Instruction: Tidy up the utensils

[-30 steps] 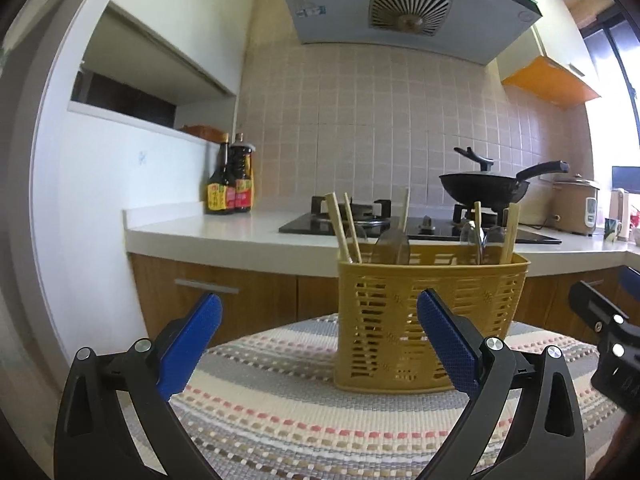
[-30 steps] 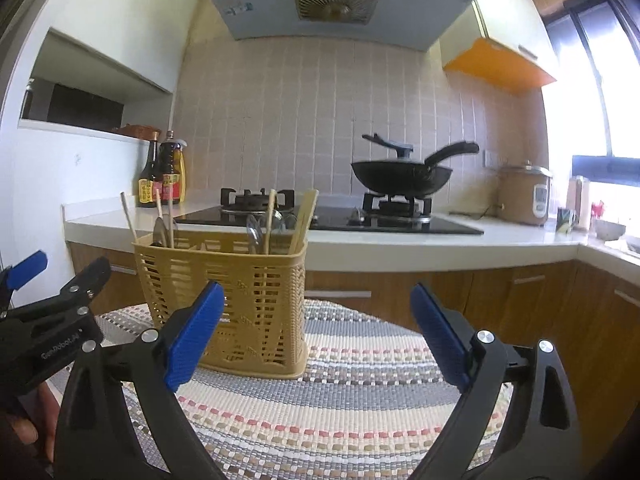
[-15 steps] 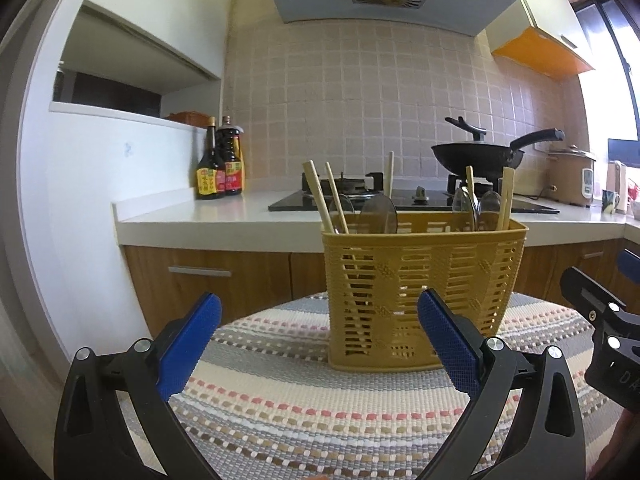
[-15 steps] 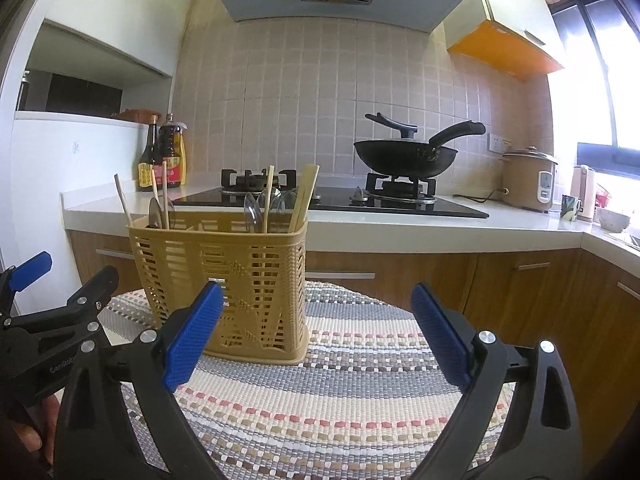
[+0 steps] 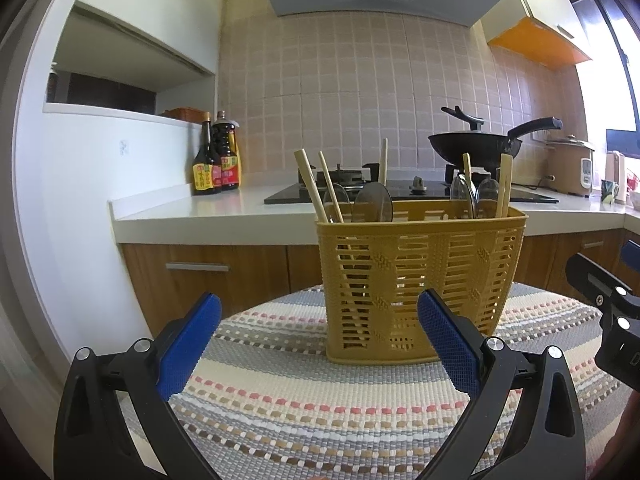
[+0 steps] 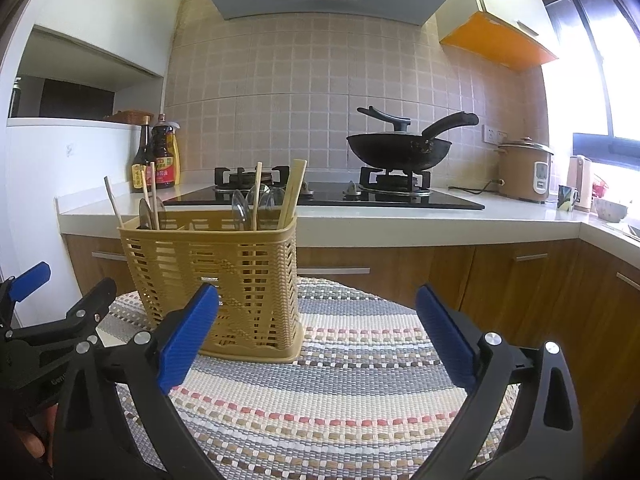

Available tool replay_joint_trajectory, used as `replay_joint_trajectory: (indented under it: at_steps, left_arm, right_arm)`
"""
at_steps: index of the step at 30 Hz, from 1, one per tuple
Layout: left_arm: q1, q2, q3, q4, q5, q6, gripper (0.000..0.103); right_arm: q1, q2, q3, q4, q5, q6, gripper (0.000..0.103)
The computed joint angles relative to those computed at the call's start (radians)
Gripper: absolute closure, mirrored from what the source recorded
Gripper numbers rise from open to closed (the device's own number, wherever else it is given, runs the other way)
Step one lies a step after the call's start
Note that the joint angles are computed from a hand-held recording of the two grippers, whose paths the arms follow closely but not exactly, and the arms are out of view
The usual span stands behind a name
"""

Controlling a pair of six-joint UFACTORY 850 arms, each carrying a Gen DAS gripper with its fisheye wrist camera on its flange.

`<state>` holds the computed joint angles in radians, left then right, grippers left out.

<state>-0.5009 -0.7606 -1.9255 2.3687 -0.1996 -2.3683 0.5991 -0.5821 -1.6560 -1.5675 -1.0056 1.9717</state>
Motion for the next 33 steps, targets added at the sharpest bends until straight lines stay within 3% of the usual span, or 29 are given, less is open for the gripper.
replay_joint_trajectory:
  at_steps: [11,33]
  left_arm:
    - [-0.002,-0.003,-0.005,-0.037,0.011,0.051,0.008]
    - [0.004,-0.003,-0.009,-0.012,0.047,0.009,0.008]
  right_arm:
    - [-0.003,-0.006,-0.012,0.021,0.006,-0.028,0.008]
    - [-0.002,-0.019,-0.031,0.040,0.004,-0.052,0.008]
